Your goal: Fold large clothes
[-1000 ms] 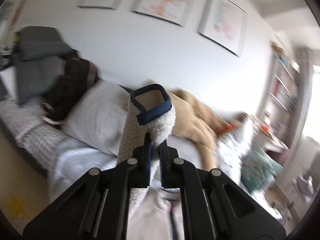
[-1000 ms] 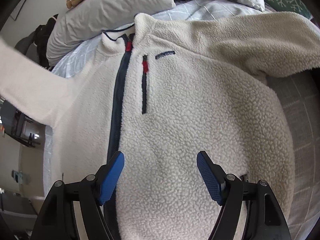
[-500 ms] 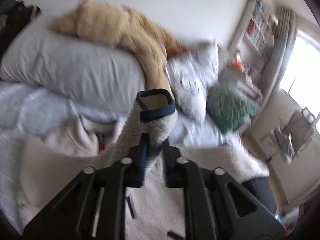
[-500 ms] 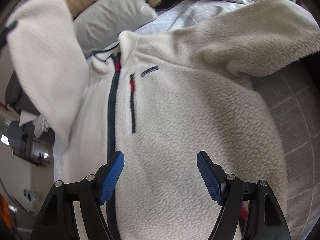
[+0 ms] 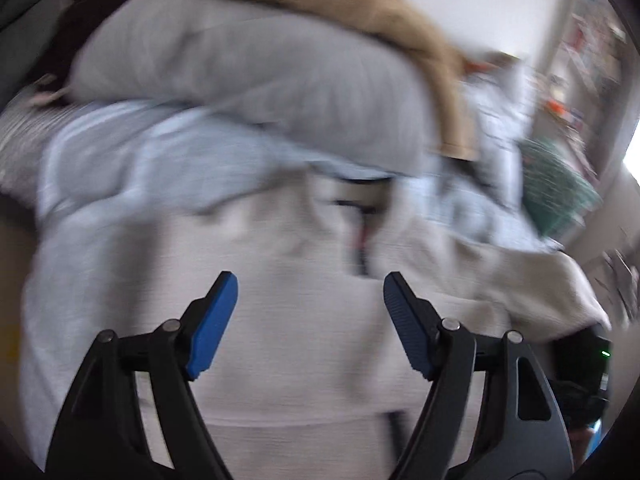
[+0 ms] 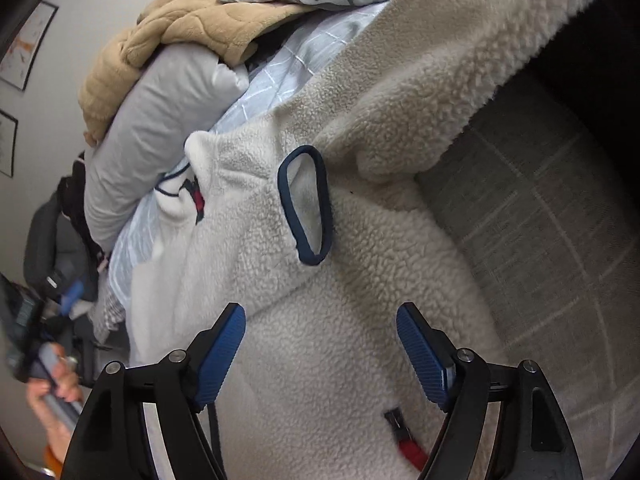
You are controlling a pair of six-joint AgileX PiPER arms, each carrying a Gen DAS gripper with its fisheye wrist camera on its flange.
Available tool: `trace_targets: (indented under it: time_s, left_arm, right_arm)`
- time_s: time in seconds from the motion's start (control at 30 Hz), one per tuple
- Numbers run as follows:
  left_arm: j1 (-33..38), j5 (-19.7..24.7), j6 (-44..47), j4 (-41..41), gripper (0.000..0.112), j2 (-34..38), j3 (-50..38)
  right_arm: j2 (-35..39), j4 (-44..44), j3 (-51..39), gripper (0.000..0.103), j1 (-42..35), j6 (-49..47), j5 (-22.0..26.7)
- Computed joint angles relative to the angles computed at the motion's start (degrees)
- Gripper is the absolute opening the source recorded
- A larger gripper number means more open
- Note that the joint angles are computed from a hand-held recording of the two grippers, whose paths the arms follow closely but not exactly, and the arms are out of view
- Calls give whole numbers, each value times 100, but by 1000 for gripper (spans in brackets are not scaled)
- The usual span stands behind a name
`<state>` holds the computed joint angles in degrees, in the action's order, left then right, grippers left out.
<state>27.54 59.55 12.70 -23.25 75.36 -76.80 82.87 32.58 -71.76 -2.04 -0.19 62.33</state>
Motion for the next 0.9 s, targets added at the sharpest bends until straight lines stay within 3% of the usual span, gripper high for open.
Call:
trace_targets:
  time_s: [0.17,0.37,0.43,0.47,0.5,0.53,0.57,0.6,0.7,0.73,0.8,0.9]
  left_arm:
    - [1372,-129,808,-416,76,906,35]
    - [1516,-195,1184,-774,75,2170,-270]
    - [1584,81,1403,-1207,62,2506,-389]
    - [1620,211,1505,-1424,43,2627,-417]
    - [1654,304,1648,-1665,20,2685,-372]
    - [1699,207,1847,-1899,20,2601,-197]
    - [1846,-106,2252,-2362,18,2293,205]
    - [2063,-270,2733,-2935,17,2040,558]
    - [2339,-773,3245,-3485,18,1670,1149]
    - [2250,-937,3103,-3210,20,1763,1159]
    - [1902,-1373,2594,-2334,34,1973,1191]
    - [2016,-1352,2319,-2229,40,1597,1314]
  right_arm:
    - [539,575,-322,80,-2,-230,-66]
    - [1125,461,-638,80,443,-138,-523]
    - [1185,337,-624,78,614,-76,-761]
    - [1213,272,-618,77,702,-48,-881]
    - [1221,191,-610,67,790,-25,-1009]
    - [1196,22,-582,38,910,30,-1191]
    - [1202,-108,-604,20,1002,16,-1279]
    - [1198,-245,-651,10,1089,-21,-1325]
    - [826,-318,-464,10,1252,-340,-1794]
    - [801,-614,-511,10,1353,-180,-1845]
    - [959,-1152,-583,12,1520,190,-1824]
    - [1329,-2142,-582,20,1815,862,-1626]
